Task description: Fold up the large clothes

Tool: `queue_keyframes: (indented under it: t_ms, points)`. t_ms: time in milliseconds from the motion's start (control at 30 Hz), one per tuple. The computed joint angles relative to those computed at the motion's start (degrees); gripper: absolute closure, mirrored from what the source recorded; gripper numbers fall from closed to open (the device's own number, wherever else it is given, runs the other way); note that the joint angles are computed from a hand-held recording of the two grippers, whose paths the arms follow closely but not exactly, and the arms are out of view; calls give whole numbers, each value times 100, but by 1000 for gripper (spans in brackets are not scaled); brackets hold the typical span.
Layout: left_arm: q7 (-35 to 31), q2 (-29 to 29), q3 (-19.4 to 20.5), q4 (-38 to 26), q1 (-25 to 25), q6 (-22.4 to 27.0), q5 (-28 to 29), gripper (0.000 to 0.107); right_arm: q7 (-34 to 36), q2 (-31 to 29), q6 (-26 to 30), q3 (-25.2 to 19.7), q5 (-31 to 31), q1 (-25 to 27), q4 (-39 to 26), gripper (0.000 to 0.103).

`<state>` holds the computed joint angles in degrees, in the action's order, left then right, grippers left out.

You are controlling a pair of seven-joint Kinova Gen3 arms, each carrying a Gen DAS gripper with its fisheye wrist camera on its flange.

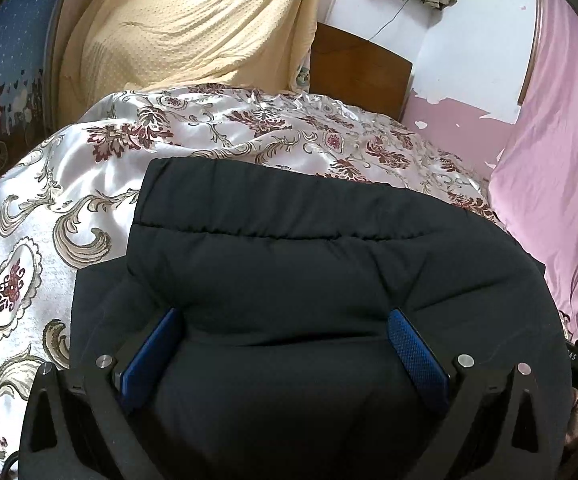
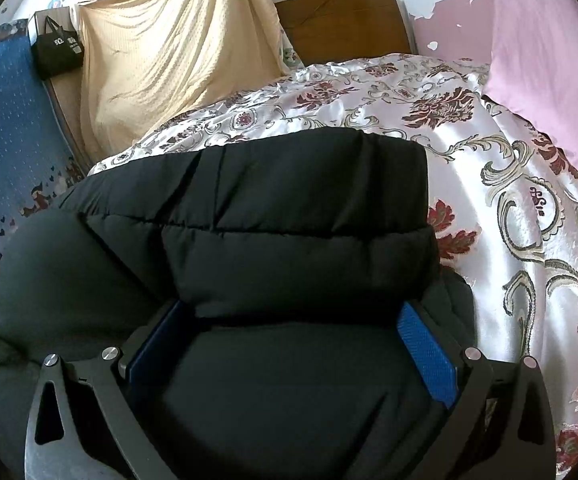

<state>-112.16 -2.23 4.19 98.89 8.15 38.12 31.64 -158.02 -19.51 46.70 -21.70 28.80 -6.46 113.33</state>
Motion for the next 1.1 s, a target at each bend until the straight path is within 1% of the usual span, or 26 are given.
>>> queue_keyframes:
  t_ms: [100,133,167,267,300,333,367,433,500,533,567,600,633,700,800,833,900,933,1000,1067,1100]
  points:
    - [-125,8,-39,26,-18,11,155,4,1,-24,-40,-19,-1,35,29,1]
    - [-208,13,-64,38,-35,28,252,4,22,-40,-71,-74,-29,120,36,1]
    - [-287,16,-85,50,-53,48,350,4,62,-69,-123,-144,-77,236,51,1]
    - [-529,4,-143,119,-115,82,653,4,440,-275,-434,-432,-515,854,144,1]
    - [-595,-7,-154,145,-133,84,730,4,466,-353,-533,-480,-579,960,202,1]
    - [-715,-9,-190,167,-162,120,869,4,412,-452,-713,-453,-561,962,321,1]
    - [-756,-6,-198,167,-181,160,930,4,362,-559,-944,-323,-528,859,471,1]
    - [-889,31,-281,89,-278,423,1160,4,83,-805,-1411,179,-447,399,817,1]
    - [-650,64,-331,-107,-417,784,1178,4,-285,-1019,-1877,687,-310,-52,1169,1]
    - [-504,35,-348,-154,-477,904,1176,4,-427,-1161,-2110,823,-268,-134,1334,1]
    - [-380,-15,-375,-176,-538,1004,1176,4,-588,-1292,-2343,855,-200,-110,1495,1]
    - [-257,-69,-411,-182,-559,1062,1129,4,-685,-1413,-2576,809,-210,20,1643,1]
    - [-78,-137,-408,-204,-628,1133,989,4,-751,-1562,-2746,685,-310,257,1760,1]
    - [194,-220,-403,-268,-670,1226,570,4,-660,-1810,-2863,400,-716,755,1883,1]
    - [402,-273,-414,-407,-802,1507,-34,4,-448,-2072,-2715,171,-1348,1173,1921,1]
    - [395,-281,-508,-427,-786,1592,-102,4,-313,-2130,-2520,93,-1575,1295,1858,1]
    - [191,-279,-700,-422,-912,1822,-11,4,-129,-2212,-2054,57,-1853,1386,1713,1]
    - [111,-253,-778,-425,-988,1936,32,4,15,-2204,-1831,138,-2027,1348,1639,1]
    - [-35,-176,-868,-450,-1124,2162,94,4,306,-2152,-1544,450,-2270,1110,1570,1]
    - [-277,-24,-942,-471,-1276,2432,291,4,757,-1889,-1120,823,-2534,811,1367,1]
    - [-429,49,-958,-469,-1357,2554,440,4,896,-1781,-1021,923,-2588,706,1294,1]
